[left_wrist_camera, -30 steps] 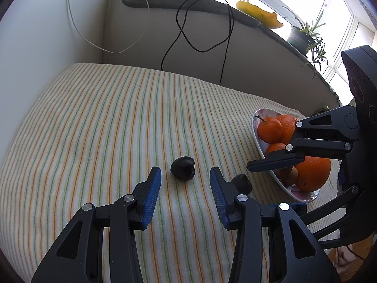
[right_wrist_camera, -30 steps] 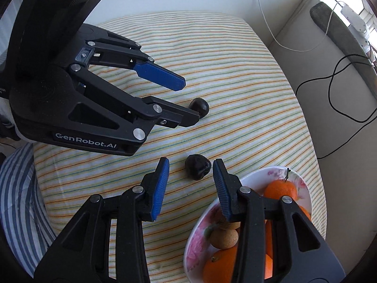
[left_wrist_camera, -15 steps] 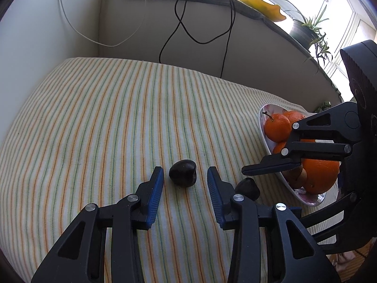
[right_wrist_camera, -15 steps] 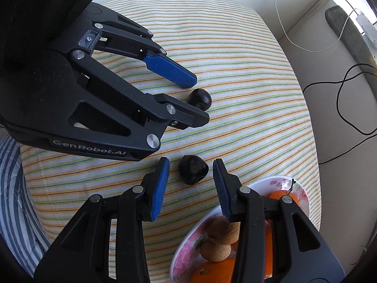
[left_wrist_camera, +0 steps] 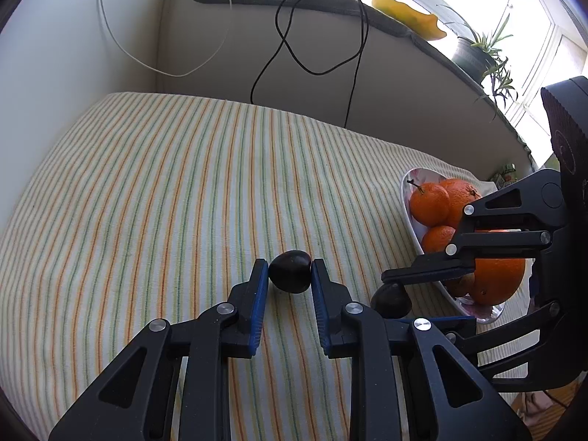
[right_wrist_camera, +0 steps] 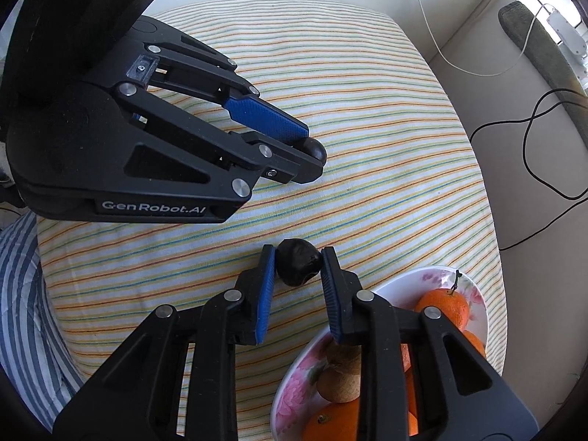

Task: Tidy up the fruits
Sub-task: 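Close the right gripper on a dark plum while the left grasps the other plum, then carry both dark plums over the plate and lower them among the fruits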

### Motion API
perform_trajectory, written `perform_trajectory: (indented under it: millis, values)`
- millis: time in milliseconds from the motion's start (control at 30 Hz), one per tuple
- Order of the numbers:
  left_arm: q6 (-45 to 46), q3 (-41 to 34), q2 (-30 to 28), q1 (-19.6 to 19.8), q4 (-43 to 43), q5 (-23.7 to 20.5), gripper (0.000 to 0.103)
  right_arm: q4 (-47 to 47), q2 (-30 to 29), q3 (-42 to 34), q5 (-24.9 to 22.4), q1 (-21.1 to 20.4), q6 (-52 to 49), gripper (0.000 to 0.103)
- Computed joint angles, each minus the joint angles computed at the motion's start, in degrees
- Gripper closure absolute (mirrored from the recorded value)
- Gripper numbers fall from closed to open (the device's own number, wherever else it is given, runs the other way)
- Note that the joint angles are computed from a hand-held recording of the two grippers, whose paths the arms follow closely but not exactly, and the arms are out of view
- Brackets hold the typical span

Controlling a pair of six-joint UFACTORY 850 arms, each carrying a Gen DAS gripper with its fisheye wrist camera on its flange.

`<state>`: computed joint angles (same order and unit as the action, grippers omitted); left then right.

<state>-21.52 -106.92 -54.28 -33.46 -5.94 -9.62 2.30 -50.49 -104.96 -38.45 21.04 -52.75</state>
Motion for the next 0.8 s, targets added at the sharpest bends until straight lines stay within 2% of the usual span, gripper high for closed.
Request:
perform_trajectory:
  millis: [367,633,800]
  values:
    - [-6.4,4.0,3.5,-0.8,6.1,3.2,0.081,9.8,5.9,6.0,2.0,-2.3,-5.6,0.077]
    - [-5.3,4.3,4.4,-2.2,5.3,4.6,0.081,20.2,11.2,11.3,3.4,-5.3,-10.8,0.077]
    - [0.3,3.1,4.1,-3.1,0.7,4.5,0.081,26.7,13.0,12.6,3.7,-7.9,-13.7,0.077]
